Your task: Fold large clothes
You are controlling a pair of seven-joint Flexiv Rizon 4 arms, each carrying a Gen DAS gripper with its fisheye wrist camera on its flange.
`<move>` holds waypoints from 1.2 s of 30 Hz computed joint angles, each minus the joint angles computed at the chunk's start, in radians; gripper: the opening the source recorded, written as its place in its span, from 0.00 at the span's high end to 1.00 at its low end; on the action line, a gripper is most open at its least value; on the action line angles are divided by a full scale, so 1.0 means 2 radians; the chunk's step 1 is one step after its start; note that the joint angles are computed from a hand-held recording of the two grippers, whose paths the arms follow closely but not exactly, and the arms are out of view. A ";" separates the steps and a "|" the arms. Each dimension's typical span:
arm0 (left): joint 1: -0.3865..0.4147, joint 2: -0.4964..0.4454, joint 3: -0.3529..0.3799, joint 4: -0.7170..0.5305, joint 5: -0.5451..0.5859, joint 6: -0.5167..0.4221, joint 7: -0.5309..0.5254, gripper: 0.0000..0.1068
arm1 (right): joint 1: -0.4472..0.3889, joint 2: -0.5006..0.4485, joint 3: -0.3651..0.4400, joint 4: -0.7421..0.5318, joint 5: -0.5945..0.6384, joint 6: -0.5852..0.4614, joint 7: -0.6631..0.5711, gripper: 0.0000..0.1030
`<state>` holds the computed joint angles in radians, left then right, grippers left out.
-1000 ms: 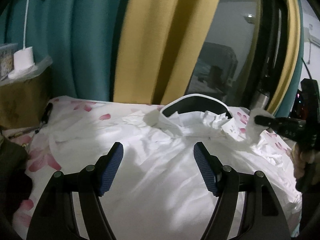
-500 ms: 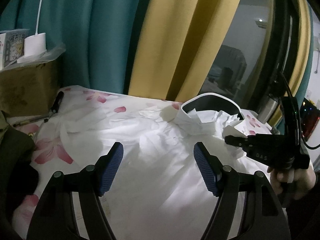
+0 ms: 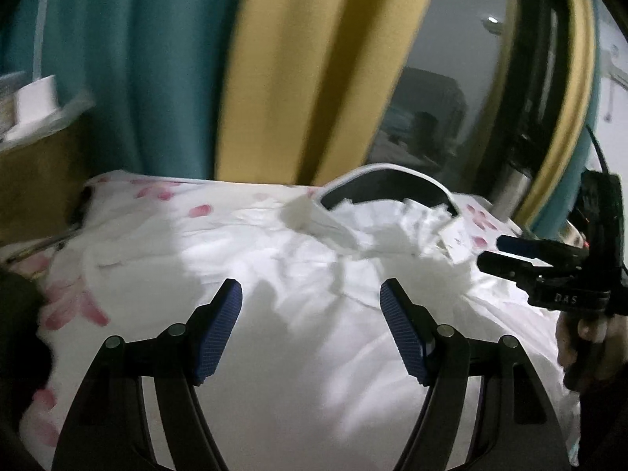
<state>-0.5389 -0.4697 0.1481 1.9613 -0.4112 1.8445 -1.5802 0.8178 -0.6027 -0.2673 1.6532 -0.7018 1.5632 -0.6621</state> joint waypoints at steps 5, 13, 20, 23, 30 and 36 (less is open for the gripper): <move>0.083 -0.026 -0.093 -0.053 0.048 -0.058 0.020 0.29 | 0.058 0.048 -0.127 0.099 -0.055 -0.033 0.109 0.29; 0.101 -0.093 -0.107 -0.169 0.084 -0.193 0.023 0.35 | 0.035 0.083 -0.166 0.169 -0.129 -0.029 0.198 0.33; 0.108 -0.106 -0.101 -0.197 0.107 -0.236 0.008 0.77 | -0.012 0.071 -0.127 0.159 -0.168 0.004 0.217 0.37; 0.106 -0.088 -0.090 -0.175 0.120 -0.215 -0.007 0.77 | -0.024 0.063 -0.110 0.140 -0.193 0.022 0.219 0.37; 0.125 -0.046 -0.095 -0.116 0.123 -0.186 -0.013 0.63 | -0.093 0.011 0.049 0.045 -0.141 -0.009 0.066 0.37; 0.141 -0.025 -0.106 -0.076 0.117 -0.161 -0.015 0.63 | -0.106 -0.063 0.151 -0.068 -0.083 -0.044 -0.109 0.37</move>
<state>-0.2564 -0.5204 -0.0642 1.8098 -0.1764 1.5229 -1.6093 0.6056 -0.7292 0.0352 1.5174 -0.8680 1.4742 -0.8794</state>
